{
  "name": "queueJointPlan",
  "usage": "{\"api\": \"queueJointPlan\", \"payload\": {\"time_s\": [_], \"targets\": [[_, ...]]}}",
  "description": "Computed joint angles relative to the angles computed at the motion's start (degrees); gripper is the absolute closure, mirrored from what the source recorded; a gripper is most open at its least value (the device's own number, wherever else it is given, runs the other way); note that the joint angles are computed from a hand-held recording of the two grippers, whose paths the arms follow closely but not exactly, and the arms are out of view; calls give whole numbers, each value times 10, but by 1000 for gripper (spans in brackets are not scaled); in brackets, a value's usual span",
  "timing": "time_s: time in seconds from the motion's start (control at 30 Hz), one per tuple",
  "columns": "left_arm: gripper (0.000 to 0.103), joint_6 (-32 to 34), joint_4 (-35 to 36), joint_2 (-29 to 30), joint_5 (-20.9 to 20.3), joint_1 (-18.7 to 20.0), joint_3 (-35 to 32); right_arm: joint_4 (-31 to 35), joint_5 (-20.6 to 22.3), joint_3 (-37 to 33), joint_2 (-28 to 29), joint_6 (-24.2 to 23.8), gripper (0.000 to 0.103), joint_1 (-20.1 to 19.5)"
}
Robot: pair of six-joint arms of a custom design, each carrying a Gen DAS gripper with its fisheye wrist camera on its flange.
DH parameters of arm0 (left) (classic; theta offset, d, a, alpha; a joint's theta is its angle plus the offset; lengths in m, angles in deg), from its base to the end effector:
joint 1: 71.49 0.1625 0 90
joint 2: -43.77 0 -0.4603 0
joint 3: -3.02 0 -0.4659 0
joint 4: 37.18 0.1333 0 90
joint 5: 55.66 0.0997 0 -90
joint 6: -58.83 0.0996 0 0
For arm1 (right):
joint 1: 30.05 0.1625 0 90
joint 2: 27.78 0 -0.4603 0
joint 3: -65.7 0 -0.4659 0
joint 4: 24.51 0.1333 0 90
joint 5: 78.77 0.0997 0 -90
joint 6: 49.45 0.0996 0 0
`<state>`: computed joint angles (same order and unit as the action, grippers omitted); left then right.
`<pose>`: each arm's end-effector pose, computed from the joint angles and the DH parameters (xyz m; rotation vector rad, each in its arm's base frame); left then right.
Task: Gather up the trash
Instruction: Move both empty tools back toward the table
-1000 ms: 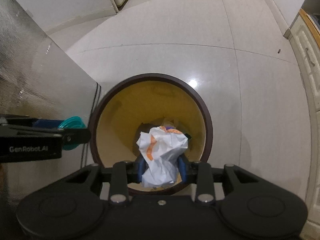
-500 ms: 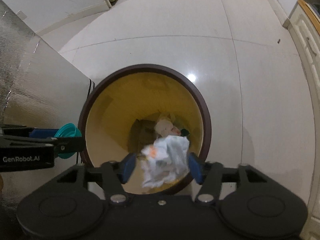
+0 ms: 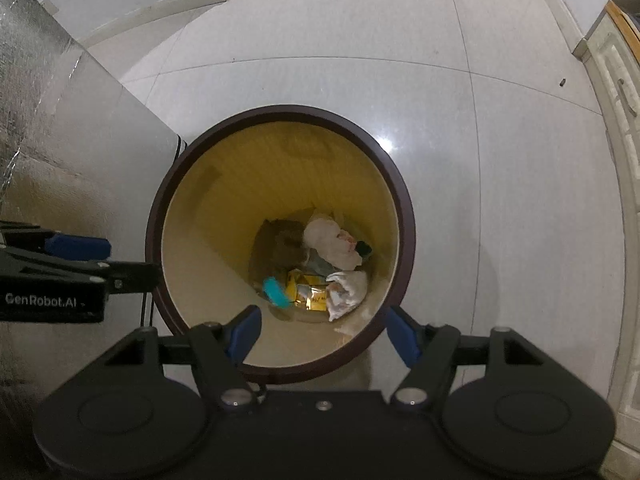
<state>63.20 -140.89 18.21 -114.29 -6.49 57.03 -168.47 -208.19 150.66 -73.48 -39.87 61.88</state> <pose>-0.2124 -0.8936 0.0315 0.7367 2.4456 0.1965 0.0969 -0.7954 0.1480 -0.2768 -2.4401 0.4030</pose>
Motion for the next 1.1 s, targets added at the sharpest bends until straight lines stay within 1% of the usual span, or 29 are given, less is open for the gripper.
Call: {"api": "queueJointPlan", "payload": {"time_s": [0.03,0.1,0.17,0.23,0.3,0.43,0.47,0.53,0.6,0.67,0.83,0.93,1.1], "targets": [[36,1,2,-1,7,-1,2,0,-1,2,-1,2,33,1],[32,-1,8,-2,17,0,2,2,-2,5,-3,4,33,0],[31,-2,12,-2,25,0,-1,1,-3,7,-5,5,30,0],[29,-4,14,-2,29,1,-3,-1,-2,9,-7,6,30,0],[23,-8,16,-3,30,0,-5,-9,-1,14,-11,6,29,0],[16,-9,17,-8,31,-2,-1,-27,3,22,-16,8,21,0],[13,-8,18,-9,34,-3,0,-30,2,25,-18,11,13,1],[9,-2,16,-13,40,-6,4,-39,-2,31,-21,16,5,2],[5,3,14,-16,46,-8,9,-51,-8,36,-25,19,3,3],[3,2,11,-19,46,-10,12,-59,-11,40,-29,27,0,5],[0,-4,5,-29,39,-13,15,-76,-28,46,-34,38,0,11],[0,-4,-7,-37,37,-17,20,-74,-28,51,-38,44,0,14],[0,0,-25,-53,44,-25,35,-82,-36,56,-46,38,0,23]]}}
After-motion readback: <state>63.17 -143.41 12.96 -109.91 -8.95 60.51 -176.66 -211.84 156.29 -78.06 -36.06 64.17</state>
